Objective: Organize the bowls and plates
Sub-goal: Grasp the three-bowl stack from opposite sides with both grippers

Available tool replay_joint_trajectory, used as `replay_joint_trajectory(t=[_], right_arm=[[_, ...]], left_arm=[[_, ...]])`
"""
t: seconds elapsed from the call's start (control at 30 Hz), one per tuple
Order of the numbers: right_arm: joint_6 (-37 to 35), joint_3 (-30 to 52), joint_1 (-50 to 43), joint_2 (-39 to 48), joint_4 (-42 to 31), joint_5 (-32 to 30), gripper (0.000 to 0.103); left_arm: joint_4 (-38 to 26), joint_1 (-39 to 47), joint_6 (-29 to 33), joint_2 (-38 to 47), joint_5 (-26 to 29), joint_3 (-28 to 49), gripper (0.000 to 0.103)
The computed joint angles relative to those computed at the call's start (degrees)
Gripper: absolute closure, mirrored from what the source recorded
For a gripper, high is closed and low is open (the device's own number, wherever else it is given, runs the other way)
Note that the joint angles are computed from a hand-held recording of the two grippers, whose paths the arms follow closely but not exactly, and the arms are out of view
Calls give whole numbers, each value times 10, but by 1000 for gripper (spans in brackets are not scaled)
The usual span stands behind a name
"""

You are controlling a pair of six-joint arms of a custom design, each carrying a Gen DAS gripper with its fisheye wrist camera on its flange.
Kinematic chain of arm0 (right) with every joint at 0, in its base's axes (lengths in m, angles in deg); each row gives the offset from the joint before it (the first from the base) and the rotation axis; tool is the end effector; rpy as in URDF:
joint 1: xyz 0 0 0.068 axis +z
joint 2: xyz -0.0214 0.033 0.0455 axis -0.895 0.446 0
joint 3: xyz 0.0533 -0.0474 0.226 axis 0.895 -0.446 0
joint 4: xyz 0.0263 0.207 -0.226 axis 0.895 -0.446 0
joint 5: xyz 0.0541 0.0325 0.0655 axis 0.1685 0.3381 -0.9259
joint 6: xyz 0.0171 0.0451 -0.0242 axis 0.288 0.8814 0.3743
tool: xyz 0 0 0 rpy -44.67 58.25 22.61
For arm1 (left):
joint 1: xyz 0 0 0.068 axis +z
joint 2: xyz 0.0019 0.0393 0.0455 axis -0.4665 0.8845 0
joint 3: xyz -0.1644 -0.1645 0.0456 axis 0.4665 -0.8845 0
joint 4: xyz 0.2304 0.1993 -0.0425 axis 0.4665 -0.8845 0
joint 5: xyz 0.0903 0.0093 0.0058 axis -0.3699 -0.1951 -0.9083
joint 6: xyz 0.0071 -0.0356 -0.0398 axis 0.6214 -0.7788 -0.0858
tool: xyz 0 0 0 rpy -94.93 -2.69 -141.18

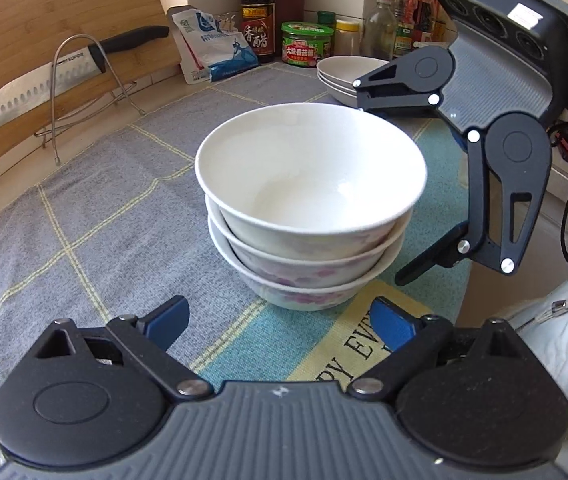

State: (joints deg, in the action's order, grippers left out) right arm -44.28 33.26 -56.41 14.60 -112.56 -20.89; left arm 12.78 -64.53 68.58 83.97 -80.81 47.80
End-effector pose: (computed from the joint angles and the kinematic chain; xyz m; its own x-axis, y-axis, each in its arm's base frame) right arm 0.3461 0.0602 0.0859 -0.1707 -0.8202 -0.5460 -0.9618 0.2590 -0.0884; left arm 0.2652 -0.1959 0.0482 -0.5953 0.4471 -0.6676 0.5740 0.8181 0.0360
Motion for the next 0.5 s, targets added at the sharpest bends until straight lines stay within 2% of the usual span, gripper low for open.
replay_joint_trajectory(t=[0.1, 0.27, 0.5], right_arm=[[-3, 18, 1, 21, -1, -15, 0], [-31, 53, -3, 41, -34, -36, 0], [-46, 98, 3, 66, -86, -40, 1]], left_arm=[[13, 13, 37, 16, 30, 9, 7], [11, 51, 98, 38, 111, 30, 9], [-10, 75, 143, 76, 177, 75, 10]])
